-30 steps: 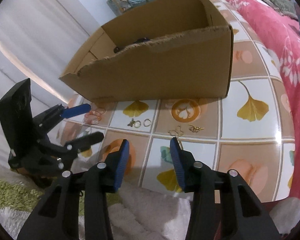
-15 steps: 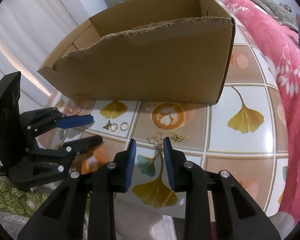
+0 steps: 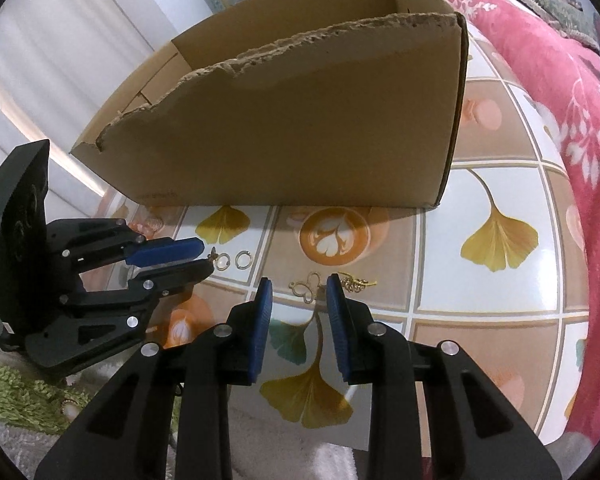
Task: Organize jewelry
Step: 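Move both grippers toward the remaining gold rings and charms, then close the left gripper on the small gold flower charm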
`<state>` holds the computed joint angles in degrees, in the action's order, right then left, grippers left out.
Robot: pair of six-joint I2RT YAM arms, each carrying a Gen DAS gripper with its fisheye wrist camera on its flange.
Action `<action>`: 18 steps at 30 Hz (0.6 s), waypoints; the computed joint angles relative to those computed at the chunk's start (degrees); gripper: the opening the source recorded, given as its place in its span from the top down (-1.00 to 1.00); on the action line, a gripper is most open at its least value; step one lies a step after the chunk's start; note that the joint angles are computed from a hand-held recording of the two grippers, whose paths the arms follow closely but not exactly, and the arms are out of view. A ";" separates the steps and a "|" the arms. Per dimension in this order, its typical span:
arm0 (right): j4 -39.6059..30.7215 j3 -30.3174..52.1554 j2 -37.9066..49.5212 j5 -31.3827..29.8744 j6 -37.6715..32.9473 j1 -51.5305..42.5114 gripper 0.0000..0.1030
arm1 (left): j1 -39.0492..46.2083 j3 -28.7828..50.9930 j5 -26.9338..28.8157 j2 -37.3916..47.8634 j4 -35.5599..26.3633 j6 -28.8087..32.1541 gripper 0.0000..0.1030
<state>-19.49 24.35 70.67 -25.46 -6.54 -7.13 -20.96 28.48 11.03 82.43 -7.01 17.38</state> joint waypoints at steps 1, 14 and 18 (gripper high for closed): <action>-0.42 -0.07 -0.26 -0.34 -0.40 -0.47 0.46 | -0.17 0.09 -0.29 0.04 -0.08 0.11 0.71; -0.19 -0.18 0.29 -1.58 -1.56 -2.24 0.46 | -1.93 0.82 -1.92 0.11 -1.12 0.17 0.87; -1.35 -0.17 -0.69 -2.07 -2.68 -2.93 0.46 | -1.48 0.50 -2.02 -0.63 -1.94 0.67 0.89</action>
<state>-20.85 24.17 69.98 -27.52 -9.22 -10.06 -22.44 28.99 9.01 81.80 -8.95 18.05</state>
